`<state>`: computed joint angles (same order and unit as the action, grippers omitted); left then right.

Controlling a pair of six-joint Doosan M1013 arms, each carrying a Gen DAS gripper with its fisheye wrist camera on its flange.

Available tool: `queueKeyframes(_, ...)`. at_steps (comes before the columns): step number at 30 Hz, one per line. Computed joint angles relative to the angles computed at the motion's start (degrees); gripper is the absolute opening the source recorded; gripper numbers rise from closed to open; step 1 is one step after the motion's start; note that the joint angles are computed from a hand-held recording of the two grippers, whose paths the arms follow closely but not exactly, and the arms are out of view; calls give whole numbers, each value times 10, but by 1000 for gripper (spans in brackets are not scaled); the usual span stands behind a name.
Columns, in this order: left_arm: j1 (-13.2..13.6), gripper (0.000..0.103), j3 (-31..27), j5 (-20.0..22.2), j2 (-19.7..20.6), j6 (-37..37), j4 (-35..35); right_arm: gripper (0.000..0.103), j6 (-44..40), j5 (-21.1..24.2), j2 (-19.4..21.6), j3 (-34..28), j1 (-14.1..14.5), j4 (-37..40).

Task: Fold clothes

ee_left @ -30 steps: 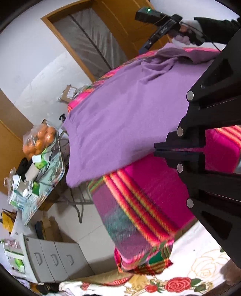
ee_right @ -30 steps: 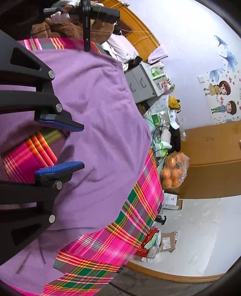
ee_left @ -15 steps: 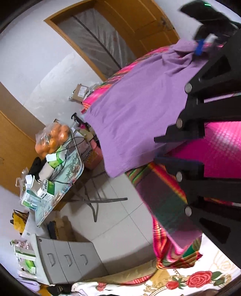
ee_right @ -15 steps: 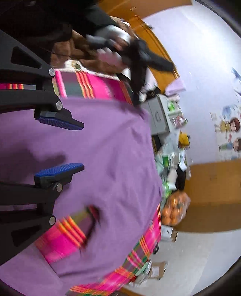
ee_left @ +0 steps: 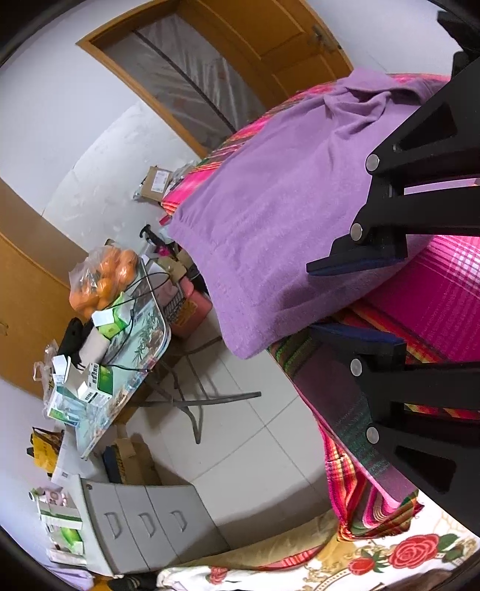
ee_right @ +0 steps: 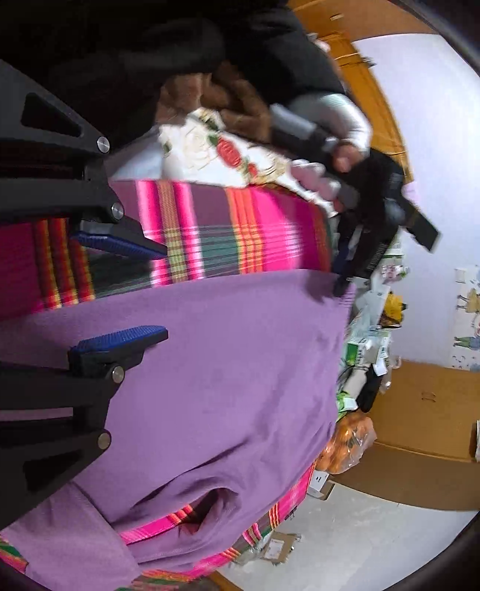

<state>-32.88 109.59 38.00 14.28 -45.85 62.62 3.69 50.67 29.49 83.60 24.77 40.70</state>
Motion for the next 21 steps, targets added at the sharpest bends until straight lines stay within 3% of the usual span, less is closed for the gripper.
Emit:
queueKeyframes(1,0,27,0,0,0,1,1,28,5,-4,0,2,0,-1)
queueKeyframes(2,1,27,0,-1,1,0,3,25,10,-5,1,0,0,-2)
queueKeyframes(4,3,27,1,-2,1,-5,10,4,16,-16,-1,3,2,-8)
queueKeyframes(7,6,25,3,-9,2,-18,28,3,24,-30,-5,7,6,-20)
queueKeyframes(9,7,6,2,-4,4,-11,24,2,31,-28,-6,7,7,-25)
queueKeyframes(11,5,3,6,-1,1,-23,32,2,42,-9,-5,2,5,-24)
queueKeyframes(17,-7,2,28,17,-19,-65,73,2,30,60,-9,-6,-5,9)
queueKeyframes(21,1,2,39,-6,-19,-68,60,2,52,86,7,-21,-1,-10)
